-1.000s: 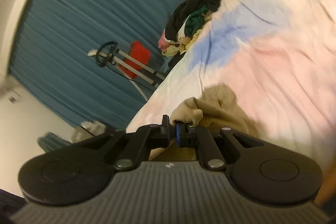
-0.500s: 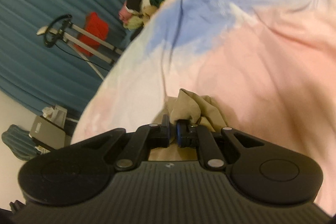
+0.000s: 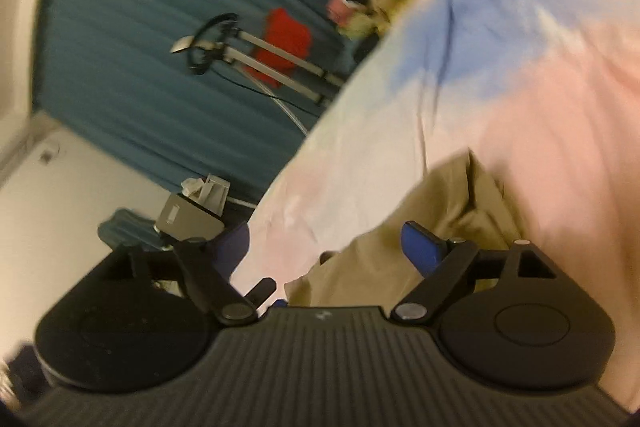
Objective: Fold clothes
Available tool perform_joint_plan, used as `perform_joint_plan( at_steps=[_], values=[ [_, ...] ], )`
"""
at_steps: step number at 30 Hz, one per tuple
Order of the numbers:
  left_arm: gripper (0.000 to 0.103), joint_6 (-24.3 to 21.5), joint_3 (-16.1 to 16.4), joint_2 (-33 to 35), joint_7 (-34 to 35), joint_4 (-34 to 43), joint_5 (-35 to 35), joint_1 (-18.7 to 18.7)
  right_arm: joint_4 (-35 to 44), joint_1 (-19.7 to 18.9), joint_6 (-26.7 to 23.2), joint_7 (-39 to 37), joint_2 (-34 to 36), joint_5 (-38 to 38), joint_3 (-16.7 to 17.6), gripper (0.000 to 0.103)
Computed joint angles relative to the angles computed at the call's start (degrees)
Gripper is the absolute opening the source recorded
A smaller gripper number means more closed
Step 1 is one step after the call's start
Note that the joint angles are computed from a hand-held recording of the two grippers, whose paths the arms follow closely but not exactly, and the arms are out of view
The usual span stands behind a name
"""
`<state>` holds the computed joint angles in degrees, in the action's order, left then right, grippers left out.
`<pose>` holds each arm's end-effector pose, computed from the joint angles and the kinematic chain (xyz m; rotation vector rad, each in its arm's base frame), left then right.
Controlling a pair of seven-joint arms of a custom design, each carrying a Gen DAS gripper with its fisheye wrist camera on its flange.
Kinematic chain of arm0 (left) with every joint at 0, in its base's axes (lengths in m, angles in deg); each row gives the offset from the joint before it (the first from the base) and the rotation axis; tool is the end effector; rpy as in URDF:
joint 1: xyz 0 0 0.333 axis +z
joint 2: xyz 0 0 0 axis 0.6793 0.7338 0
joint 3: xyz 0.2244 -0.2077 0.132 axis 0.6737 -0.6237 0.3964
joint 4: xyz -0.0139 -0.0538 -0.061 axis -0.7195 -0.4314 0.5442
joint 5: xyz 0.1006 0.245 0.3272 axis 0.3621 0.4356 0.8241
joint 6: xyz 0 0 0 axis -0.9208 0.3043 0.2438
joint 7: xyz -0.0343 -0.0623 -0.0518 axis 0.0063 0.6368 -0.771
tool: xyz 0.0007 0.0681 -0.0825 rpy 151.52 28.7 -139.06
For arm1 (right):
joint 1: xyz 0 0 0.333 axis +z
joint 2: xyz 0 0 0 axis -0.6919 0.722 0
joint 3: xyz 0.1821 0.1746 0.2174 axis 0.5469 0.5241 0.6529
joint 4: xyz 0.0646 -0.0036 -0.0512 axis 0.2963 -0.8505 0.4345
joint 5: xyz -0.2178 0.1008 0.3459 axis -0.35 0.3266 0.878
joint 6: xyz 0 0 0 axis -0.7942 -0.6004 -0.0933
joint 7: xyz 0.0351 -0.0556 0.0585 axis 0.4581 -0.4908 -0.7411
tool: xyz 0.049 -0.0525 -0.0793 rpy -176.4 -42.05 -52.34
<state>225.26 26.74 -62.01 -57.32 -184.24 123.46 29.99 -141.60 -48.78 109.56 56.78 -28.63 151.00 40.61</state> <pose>0.5787 -0.2746 0.5003 -2.2210 0.9027 -1.2379 0.7381 0.0358 0.5387 -1.3786 1.3468 0.3465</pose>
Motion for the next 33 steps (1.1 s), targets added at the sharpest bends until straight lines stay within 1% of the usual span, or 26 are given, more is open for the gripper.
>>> perform_joint_plan(
  at_steps=[1, 3, 4, 5, 6, 7, 8, 9, 10, 11, 12, 15, 17, 18, 19, 20, 21, 23, 24, 25, 26, 27, 28, 29, 31, 33],
  values=[
    [0.057, -0.2, -0.2, 0.3, 1.9, 0.2, -1.1, 0.0, -1.1, 0.6, 2.9, -2.2, -1.0, -0.9, -0.3, 0.085],
    [0.054, -1.0, -0.4, 0.9, 5.4, 0.8, -3.0, -0.3, -2.5, 2.7, 9.4, -5.0, -2.2, -5.4, -1.3, 0.086],
    [0.05, -1.9, -0.4, 1.2, 6.5, 1.1, -3.6, -0.6, -2.6, 3.8, 12.0, -5.0, -2.1, -8.8, -1.8, 0.086],
    [0.046, -2.4, -0.3, 1.4, 7.1, 1.3, -4.0, -0.8, -2.6, 4.5, 13.5, -4.8, -1.6, -11.4, -1.9, 0.085],
    [0.039, -2.9, -0.3, 1.7, 7.7, 1.5, -4.3, -1.0, -2.4, 4.9, 14.3, -4.4, -1.0, -13.2, -1.8, 0.081],
    [0.03, -3.4, -0.2, 2.0, 8.3, 1.7, -4.7, -1.2, -2.3, 5.3, 15.2, -3.9, -0.5, -15.0, -1.8, 0.076],
    [0.024, -3.9, -0.1, 2.1, 8.4, 1.7, -4.7, -1.4, -2.2, 5.7, 16.0, -3.5, 0.1, -16.6, -1.6, 0.069],
    [0.011, -4.1, 0.0, 2.0, 8.1, 1.6, -4.3, -1.6, -2.1, 5.9, 16.8, -3.5, 0.5, -17.3, -1.2, 0.051],
    [0.004, -4.3, 0.1, 1.8, 7.9, 1.4, -3.8, -1.7, -2.2, 5.9, 17.4, -3.8, 0.8, -17.7, -0.8, 0.038],
    [0.004, -5.2, 0.1, 1.3, 7.0, 1.1, -3.0, -2.0, -2.7, 5.6, 18.1, -5.2, 0.7, -16.8, 0.0, 0.02],
    [0.003, -7.5, -0.2, 0.7, 5.6, 0.9, -1.6, -2.6, -3.7, 4.7, 19.1, -8.1, -0.1, -13.7, 1.1, 0.015],
    [0.003, -12.6, -1.4, -1.5, 1.4, 0.2, 5.2, -3.7, -5.9, 3.3, 20.9, -17.0, -1.9, -4.1, 3.1, 0.012],
    [0.003, -15.5, -2.3, -2.2, 0.4, 0.2, 8.3, -3.9, -5.2, 3.9, 22.8, -20.4, -1.6, -0.5, 3.0, 0.012],
    [0.003, -15.4, -2.3, -1.9, 0.9, 0.6, 7.9, -3.6, -4.4, 5.1, 24.8, -20.1, -0.9, -1.5, 2.6, 0.012],
    [0.003, -15.3, -2.3, -1.4, 1.4, 0.9, 7.4, -3.3, -3.7, 6.2, 26.7, -19.1, 0.0, -3.4, 2.1, 0.012],
    [0.004, -13.9, -2.0, -0.8, 1.5, 1.2, 6.1, -2.7, -3.1, 7.1, 27.7, -17.0, 0.9, -6.0, 1.5, 0.014],
    [0.004, -12.3, -1.7, 0.0, 2.2, 1.5, 4.6, -2.2, -2.8, 7.7, 27.7, -13.7, 1.7, -9.2, 0.9, 0.014],
    [0.005, -10.9, -1.4, 1.1, 6.7, 1.9, 0.1, -1.8, -2.3, 8.4, 27.5, -8.0, 2.8, -14.7, 0.1, 0.015],
    [0.008, -10.3, -1.3, 1.6, 9.1, 2.1, -2.1, -1.6, -2.8, 8.2, 27.7, -6.7, 2.4, -16.0, 0.2, 0.023],
    [0.015, -9.7, -1.1, 1.1, 9.2, 1.8, -2.3, -1.8, -3.3, 8.0, 27.8, -5.5, 2.0, -17.1, 0.3, 0.027],
    [0.022, -9.2, -1.1, 0.7, 9.4, 1.5, -2.3, -1.9, -4.0, 7.7, 28.4, -5.2, 1.3, -17.5, 0.6, 0.045],
    [0.039, -9.6, -1.2, 0.1, 9.1, 1.3, -1.3, -2.3, -5.3, 7.0, 29.8, -7.7, 0.1, -15.8, 1.7, 0.066],
    [0.05, -10.0, -1.4, -0.5, 8.9, 1.2, -0.3, -2.6, -6.7, 6.0, 31.3, -12.1, -1.4, -12.1, 3.3, 0.074],
    [0.054, -11.0, -1.7, -0.9, 9.2, 1.1, 0.9, -2.9, -7.9, 5.0, 32.0, -17.6, -2.8, -7.6, 4.6, 0.081],
    [0.062, -12.4, -2.4, -1.0, 11.9, 1.8, 1.3, -3.6, -9.8, 3.8, 31.0, -30.3, -5.2, 2.0, 6.1, 0.08],
    [0.065, -12.1, -2.8, 0.1, 14.9, 2.8, 0.1, -3.9, -10.8, 4.1, 28.7, -37.9, -6.2, 5.9, 5.9, 0.079]
  ],
)
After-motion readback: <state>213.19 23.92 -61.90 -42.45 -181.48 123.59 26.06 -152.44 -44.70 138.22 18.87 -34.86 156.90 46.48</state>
